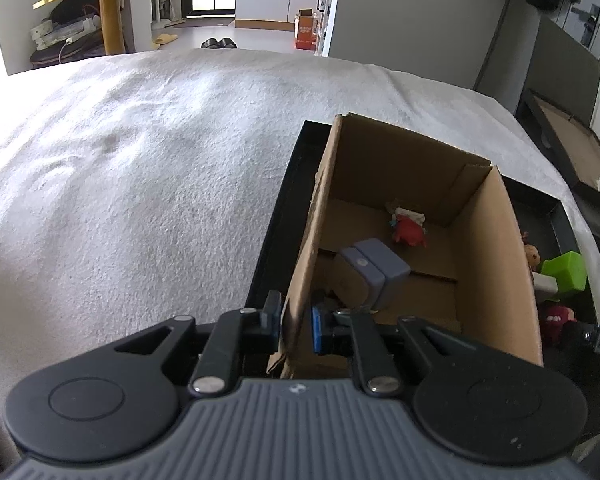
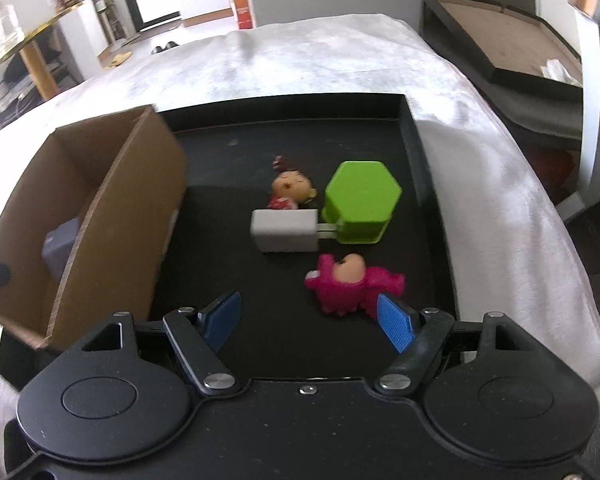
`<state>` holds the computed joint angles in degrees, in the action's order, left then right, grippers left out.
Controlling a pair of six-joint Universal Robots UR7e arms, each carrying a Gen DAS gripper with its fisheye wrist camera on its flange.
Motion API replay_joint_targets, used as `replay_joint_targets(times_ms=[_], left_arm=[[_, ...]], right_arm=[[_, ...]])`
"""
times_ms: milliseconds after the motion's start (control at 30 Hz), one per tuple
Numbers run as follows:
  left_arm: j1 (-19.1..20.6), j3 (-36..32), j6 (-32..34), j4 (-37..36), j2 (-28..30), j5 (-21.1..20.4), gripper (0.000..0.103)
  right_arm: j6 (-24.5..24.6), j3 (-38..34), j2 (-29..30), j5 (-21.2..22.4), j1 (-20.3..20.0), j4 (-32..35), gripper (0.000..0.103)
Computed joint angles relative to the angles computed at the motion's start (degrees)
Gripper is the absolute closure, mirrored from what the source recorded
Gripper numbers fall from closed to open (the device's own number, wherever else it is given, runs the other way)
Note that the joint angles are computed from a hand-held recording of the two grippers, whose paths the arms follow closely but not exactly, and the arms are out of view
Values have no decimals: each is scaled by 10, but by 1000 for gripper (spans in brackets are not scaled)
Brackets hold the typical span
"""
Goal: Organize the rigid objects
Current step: 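Move the right tool to the pink figure and grasp it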
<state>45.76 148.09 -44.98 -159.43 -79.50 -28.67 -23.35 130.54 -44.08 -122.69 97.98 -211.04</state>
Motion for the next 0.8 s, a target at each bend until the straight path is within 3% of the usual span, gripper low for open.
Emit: replay_joint_targets(times_ms=[167, 233, 333, 600, 800], left_arm=[[-4, -16, -31, 58, 3, 11, 81], [-6, -17, -32, 55, 9, 16, 64], [-8, -23, -38, 66, 16, 24, 52], [0, -54, -64, 121, 43, 37, 35], [4, -66, -54, 120, 63, 39, 30]], right_arm=[[2, -8, 2, 10, -16, 2, 29], [5, -11, 3, 14, -22, 4, 29], [8, -16, 5, 20, -30, 10, 29], [9, -30, 13, 30, -46, 19, 28], [-1, -34, 22, 23, -48, 15, 28]])
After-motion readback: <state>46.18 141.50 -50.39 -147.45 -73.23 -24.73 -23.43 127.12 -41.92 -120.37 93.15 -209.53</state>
